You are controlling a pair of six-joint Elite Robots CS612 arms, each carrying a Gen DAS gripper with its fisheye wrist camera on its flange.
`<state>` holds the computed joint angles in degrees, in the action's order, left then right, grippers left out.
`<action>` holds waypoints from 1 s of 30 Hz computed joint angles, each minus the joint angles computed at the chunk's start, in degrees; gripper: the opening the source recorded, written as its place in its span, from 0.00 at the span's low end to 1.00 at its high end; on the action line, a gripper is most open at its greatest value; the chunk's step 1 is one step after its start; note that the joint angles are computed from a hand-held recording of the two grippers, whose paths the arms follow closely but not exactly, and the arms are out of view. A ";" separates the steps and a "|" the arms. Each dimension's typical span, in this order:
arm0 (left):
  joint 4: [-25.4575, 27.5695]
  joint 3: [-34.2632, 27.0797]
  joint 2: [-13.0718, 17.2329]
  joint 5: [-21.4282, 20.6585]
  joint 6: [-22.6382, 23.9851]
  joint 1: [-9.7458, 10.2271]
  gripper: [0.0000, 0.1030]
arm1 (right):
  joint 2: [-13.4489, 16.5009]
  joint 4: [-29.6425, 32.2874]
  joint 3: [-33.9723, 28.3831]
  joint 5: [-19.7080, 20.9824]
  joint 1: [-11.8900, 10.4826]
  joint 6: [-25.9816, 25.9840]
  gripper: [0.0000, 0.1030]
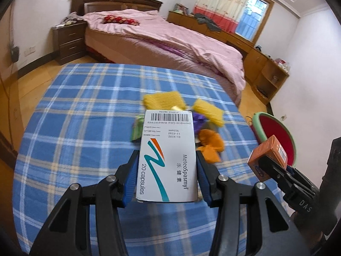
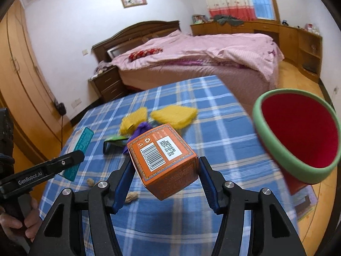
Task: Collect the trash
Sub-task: 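Carry the white medicine box and orange box over the red bucket and open both tools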
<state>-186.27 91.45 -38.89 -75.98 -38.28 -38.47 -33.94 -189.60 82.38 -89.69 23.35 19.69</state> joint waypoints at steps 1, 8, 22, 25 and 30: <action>0.22 -0.61 0.14 -0.70 0.60 -0.08 0.49 | -0.27 -0.41 0.44 -0.39 -0.13 0.19 0.60; 2.12 -4.47 1.05 -3.86 4.64 -0.99 0.49 | -2.28 -2.27 3.65 -3.83 -1.48 2.68 0.60; 9.38 -17.43 6.27 -7.63 12.85 -3.24 0.49 | -4.82 -4.86 8.98 -10.11 -5.29 6.77 0.60; 11.35 -20.96 7.98 -8.53 13.95 -3.61 0.49 | -4.92 -4.94 9.66 -10.77 -6.26 7.89 0.60; 14.72 -27.05 11.19 -10.15 15.93 -4.11 0.49 | -4.87 -5.07 10.68 -10.89 -7.87 9.86 0.60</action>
<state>-171.55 64.41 -27.69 -86.12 -22.35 -42.58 -38.80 -194.67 93.06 -100.58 15.48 29.55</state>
